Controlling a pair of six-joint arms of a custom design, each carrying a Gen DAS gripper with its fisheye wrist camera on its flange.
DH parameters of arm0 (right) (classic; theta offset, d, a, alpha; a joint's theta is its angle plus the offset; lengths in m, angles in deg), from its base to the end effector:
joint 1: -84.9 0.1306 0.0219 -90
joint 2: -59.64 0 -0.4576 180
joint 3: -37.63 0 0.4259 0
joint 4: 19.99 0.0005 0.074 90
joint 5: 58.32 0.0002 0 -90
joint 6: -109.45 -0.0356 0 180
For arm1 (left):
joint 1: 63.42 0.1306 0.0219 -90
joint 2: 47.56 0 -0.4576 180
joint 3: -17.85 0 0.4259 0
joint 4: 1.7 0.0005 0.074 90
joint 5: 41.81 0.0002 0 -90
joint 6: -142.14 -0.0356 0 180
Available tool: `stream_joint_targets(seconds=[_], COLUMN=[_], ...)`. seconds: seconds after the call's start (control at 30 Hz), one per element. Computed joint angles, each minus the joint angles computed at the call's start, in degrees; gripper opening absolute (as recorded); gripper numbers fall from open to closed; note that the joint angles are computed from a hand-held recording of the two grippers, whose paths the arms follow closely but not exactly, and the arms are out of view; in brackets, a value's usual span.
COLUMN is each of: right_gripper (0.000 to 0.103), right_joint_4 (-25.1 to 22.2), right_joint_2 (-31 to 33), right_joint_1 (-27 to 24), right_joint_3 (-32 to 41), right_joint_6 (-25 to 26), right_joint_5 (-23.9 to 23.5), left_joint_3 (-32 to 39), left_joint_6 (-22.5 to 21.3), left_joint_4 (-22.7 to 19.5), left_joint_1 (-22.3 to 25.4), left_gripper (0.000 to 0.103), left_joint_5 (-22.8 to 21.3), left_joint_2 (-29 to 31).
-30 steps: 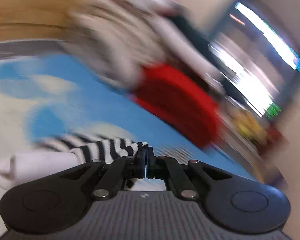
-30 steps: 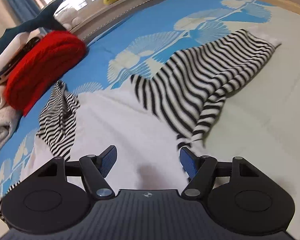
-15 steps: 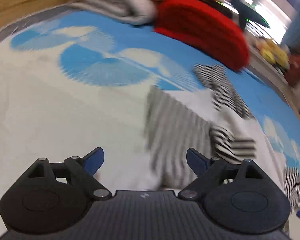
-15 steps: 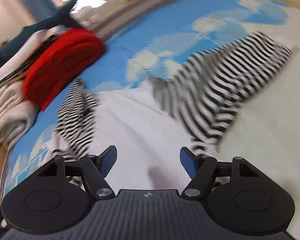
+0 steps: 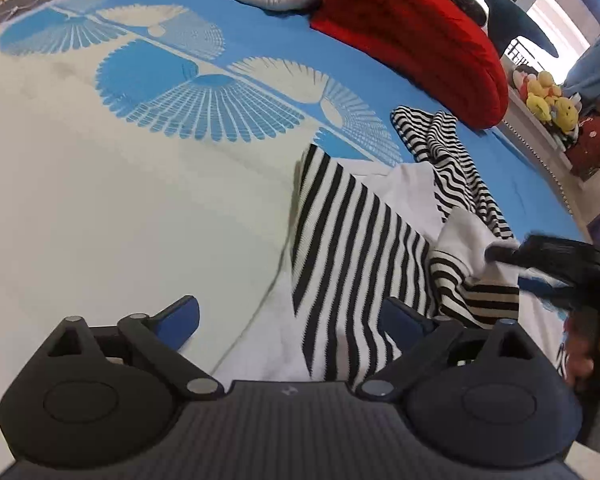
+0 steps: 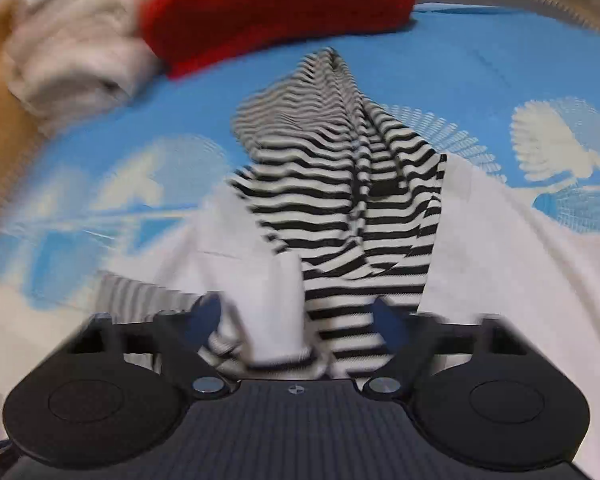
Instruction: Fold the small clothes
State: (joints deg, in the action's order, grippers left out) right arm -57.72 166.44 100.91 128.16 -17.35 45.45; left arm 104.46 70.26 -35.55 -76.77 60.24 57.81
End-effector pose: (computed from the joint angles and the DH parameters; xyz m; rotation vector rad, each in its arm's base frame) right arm 0.6048 0.1642 0.3614 0.5421 2.4169 0.0900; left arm 0.5940 -0.1491 0.3483 -0.0150 2.5275 -0.4884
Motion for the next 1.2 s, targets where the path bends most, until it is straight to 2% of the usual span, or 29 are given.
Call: stream_joint_targets(seconds=[0.03,0.1,0.2,0.27,0.3,0.33,0.4,0.43,0.47,0.57,0.67,0.73,0.8,0.87,0.97,1.1,1.2], right_gripper=[0.005,0.005,0.005,0.006,0.013,0.03,0.053,0.055,0.055,0.057,0.061,0.064,0.066,0.066,0.065,0.065,0.065], right_joint_4=[1.53,9.01,15.86,15.04,13.41,10.82,-0.75,-4.09,-4.54,1.94,3.6,7.81,12.5,15.85,16.45,17.07,15.59], right_joint_2=[-1.06,-5.82,-14.85,-18.95,-20.23,-20.73,-19.33,-19.13,-20.31,-26.56,-30.06,-30.55,-29.88,-27.69,-24.16,-21.59,-18.65], right_joint_1=[0.2,-0.16,-1.72,-4.24,-5.68,-6.86,-7.75,-7.93,-8.13,-7.63,-4.98,-3.95,-3.19,-2.78,-2.72,-3.26,-2.27], right_joint_3=[-0.38,-4.59,-12.03,-16.19,-18.2,-19.68,-20.83,-21.88,-24.12,-31.64,-33.82,-34.27,-34.28,-33.73,-31.74,-31.12,-30.62], right_joint_6=[-0.66,-0.61,-1.73,-5.7,-7.78,-9.14,-13.96,-16.31,-18.42,-24.05,-28.65,-25.93,-20.61,-15.33,-9.35,-6.98,-4.06], right_joint_5=[-0.44,-0.66,6.65,9.68,9.96,10.07,15.54,17.02,16.37,12.31,12.75,13.66,15.44,17.45,16.71,11.4,11.35], left_joint_3=[0.11,-0.28,-0.72,-0.94,-1.07,-1.16,-1.4,-1.63,-1.92,-2.92,-3.79,-3.85,-3.35,-2.92,-3.02,-1.34,-1.07], left_joint_6=[-0.47,-1.05,-1.6,-2.23,-2.75,-3.31,-4.18,-4.69,-5.36,-8.74,-13.74,-17.03,-19.48,-21.06,-21.87,-17.1,-16.43], left_joint_4=[-0.07,0.04,0.62,1.02,1.15,1.14,1.45,1.83,2.35,4.21,5.69,5.57,4.25,3.35,4.13,0.52,-0.16], left_joint_1=[0.11,0.39,0.38,0.12,-0.11,-0.5,-1.18,-1.6,-2.06,-3.47,-5.31,-6.41,-7.14,-7.72,-7.11,-3.96,-3.56], left_gripper=[0.099,0.099,0.099,0.099,0.099,0.099,0.099,0.099,0.099,0.1,0.101,0.101,0.101,0.101,0.103,0.103,0.103], left_joint_5=[0.15,0.41,-0.52,-1.05,-1.36,-1.87,-2.33,-2.58,-2.79,-3.94,-7.19,-9.75,-12.49,-17.17,-21.77,-14.85,-14.09], left_joint_2=[0.12,-0.23,-0.68,-0.85,-0.92,-0.97,-1.08,-1.18,-1.33,-1.79,-1.92,-1.43,-0.43,0.8,2.19,3.04,3.03])
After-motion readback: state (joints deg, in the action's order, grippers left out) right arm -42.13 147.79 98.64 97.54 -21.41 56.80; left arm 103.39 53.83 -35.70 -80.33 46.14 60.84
